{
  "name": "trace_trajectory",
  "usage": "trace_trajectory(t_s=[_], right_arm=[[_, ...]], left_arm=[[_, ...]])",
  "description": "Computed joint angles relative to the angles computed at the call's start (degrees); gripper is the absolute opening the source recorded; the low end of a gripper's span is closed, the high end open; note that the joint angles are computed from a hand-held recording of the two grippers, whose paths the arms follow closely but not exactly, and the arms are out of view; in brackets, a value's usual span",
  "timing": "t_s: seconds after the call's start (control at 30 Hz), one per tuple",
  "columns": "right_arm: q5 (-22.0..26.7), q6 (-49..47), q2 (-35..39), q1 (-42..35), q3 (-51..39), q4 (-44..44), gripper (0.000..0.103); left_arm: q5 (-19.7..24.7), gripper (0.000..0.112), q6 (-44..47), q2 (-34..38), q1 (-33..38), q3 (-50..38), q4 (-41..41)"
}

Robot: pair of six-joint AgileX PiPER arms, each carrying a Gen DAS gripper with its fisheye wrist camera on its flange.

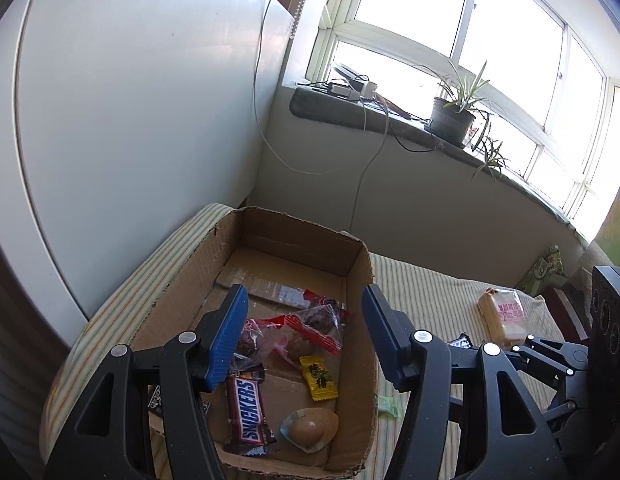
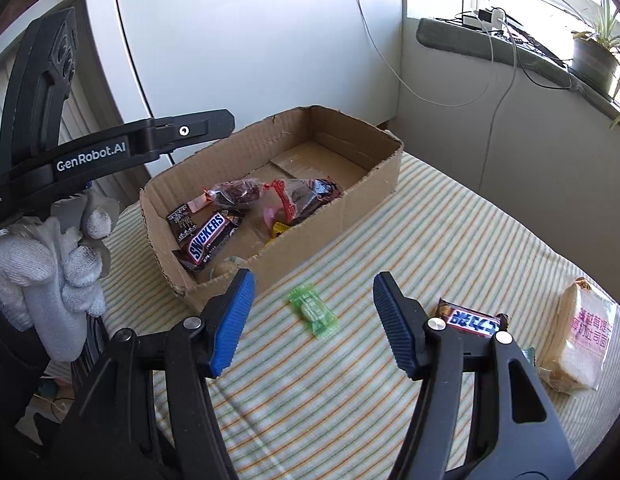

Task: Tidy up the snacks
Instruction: 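Move both open tools back over the snacks on the table, then grasp the green wrapped candy with the left tool while the right tool grasps the chocolate bar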

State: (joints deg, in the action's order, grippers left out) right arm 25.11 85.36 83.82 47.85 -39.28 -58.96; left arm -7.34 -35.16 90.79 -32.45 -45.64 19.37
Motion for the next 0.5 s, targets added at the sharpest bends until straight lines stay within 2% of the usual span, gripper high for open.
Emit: trace_trajectory(t_s=[0.17, 0.3, 0.4, 0.5], right_arm=[[0.75, 1.14, -5.99, -2.83, 6.49, 0.26, 0.064], [-2.02, -2.86, -10.52, -9.40, 11.06, 3.61, 0.064], [-5.48, -8.96, -12.95, -15.61, 13.29, 7.84, 0.064], [-8.70, -18.74, -14.17, -21.69, 14.16, 15.09, 0.065]], left_arm=[[0.03, 0.059, 3.76, -0.90, -3.72, 0.84, -4.24], [0.06, 0.059, 4.96, -0.64, -7.46, 1.19, -5.73], [0.12, 0.059, 5.53, 0.39, -10.70, 1.09, -6.57], [-0.30, 0.058, -0.61, 2.08, -13.34, 0.78, -0.74]])
